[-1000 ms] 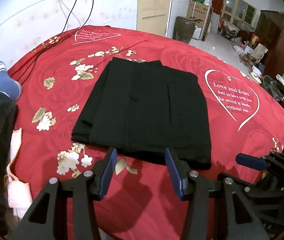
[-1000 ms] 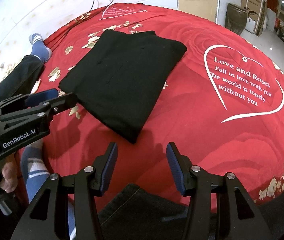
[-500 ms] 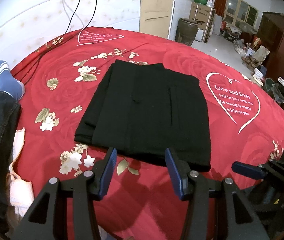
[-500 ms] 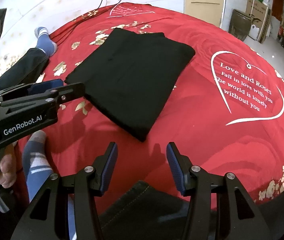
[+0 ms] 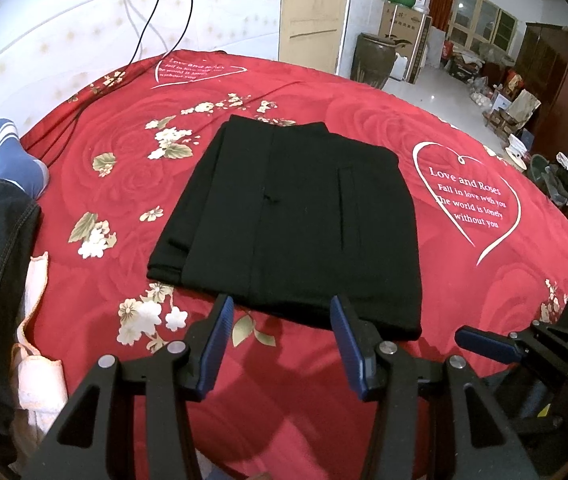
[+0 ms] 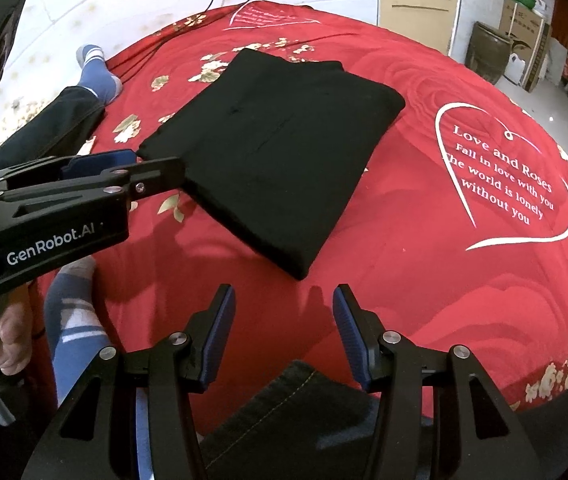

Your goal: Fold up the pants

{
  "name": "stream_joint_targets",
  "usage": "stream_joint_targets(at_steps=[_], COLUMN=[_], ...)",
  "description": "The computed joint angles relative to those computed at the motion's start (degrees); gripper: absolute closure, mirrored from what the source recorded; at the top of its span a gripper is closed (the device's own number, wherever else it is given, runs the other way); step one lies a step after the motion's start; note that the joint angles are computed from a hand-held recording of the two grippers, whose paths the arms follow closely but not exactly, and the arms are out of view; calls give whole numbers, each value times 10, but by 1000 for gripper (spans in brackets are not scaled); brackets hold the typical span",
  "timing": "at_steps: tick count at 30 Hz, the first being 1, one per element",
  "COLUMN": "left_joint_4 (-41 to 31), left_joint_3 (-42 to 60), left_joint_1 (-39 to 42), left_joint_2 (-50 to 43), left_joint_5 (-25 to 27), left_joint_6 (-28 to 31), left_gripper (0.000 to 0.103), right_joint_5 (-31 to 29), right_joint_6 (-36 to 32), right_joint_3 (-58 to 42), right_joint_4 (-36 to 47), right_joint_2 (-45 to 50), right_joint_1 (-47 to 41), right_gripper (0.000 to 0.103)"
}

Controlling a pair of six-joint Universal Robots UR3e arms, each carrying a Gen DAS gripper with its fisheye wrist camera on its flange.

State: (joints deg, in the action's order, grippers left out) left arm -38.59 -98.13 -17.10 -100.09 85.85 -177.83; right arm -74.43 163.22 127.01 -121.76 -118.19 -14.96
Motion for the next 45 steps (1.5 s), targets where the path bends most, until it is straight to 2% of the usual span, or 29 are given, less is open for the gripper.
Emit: stream_joint_targets(at_steps=[45], left_joint_4=[4], left_joint_3=[-3], left_joint_1=[-9], left_joint_2=[-5], left_joint_5=[14], left_joint_6=[-2], left_gripper=[50], right_joint_5=[-2], right_joint_6=[7], right_joint_3=[-2], right_joint_4=[2], right_joint_2=[11], right_joint_1=[2], right_gripper=[52])
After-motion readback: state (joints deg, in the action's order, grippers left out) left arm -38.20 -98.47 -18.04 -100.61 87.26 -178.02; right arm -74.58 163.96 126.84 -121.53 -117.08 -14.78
